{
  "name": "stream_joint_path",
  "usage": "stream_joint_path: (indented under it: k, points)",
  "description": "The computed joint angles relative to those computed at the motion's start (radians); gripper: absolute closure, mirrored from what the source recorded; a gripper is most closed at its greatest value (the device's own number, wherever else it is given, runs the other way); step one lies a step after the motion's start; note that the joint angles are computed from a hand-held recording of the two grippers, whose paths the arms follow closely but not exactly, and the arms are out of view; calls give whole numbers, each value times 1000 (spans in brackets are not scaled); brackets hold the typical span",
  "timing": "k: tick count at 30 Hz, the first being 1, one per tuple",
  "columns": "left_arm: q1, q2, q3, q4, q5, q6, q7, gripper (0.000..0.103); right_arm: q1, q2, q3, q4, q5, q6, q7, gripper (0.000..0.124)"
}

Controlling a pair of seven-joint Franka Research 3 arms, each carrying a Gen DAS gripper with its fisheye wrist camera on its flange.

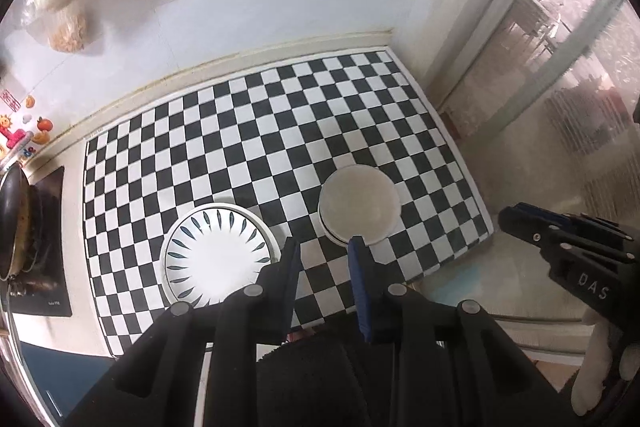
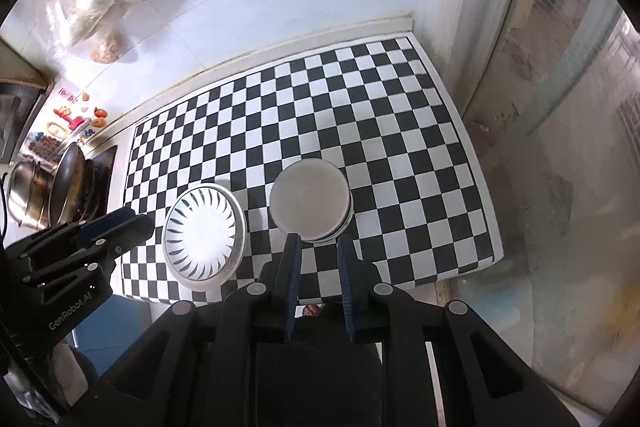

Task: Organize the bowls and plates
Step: 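Close both tools on the rim of the nested bowl stack, then lift the nested bowl stack with both tools and carry it toward the plates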

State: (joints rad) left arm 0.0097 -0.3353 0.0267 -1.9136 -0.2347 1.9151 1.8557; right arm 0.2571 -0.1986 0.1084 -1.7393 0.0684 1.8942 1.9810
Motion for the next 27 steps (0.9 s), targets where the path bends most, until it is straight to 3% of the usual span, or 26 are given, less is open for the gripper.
stream_joint_path:
  k: [3,6,7,14,22,27]
  points:
    - [4,43,-1,2,-5,14,-8,80,-7,28,-11,-13,14,20,6,92]
    - [15,105,-2,17,-30,14,-20,80,-14,63,-33,-36,74,47,-10,58]
    - [20,126,-7,22,-31,17,-26,79,-15,71,-37,-42,87,53,-14,53]
    - [61,311,-37,110,-119,-53,-29,78,-40,185,-72,-94,227,89,-59,47]
    - [145,533,-96,267,-267,-213,-90,78,-76,300,-90,-129,370,113,-114,47]
    - [160,606,-133,323,-256,-258,-119,78,-91,350,-90,-125,414,121,-133,47]
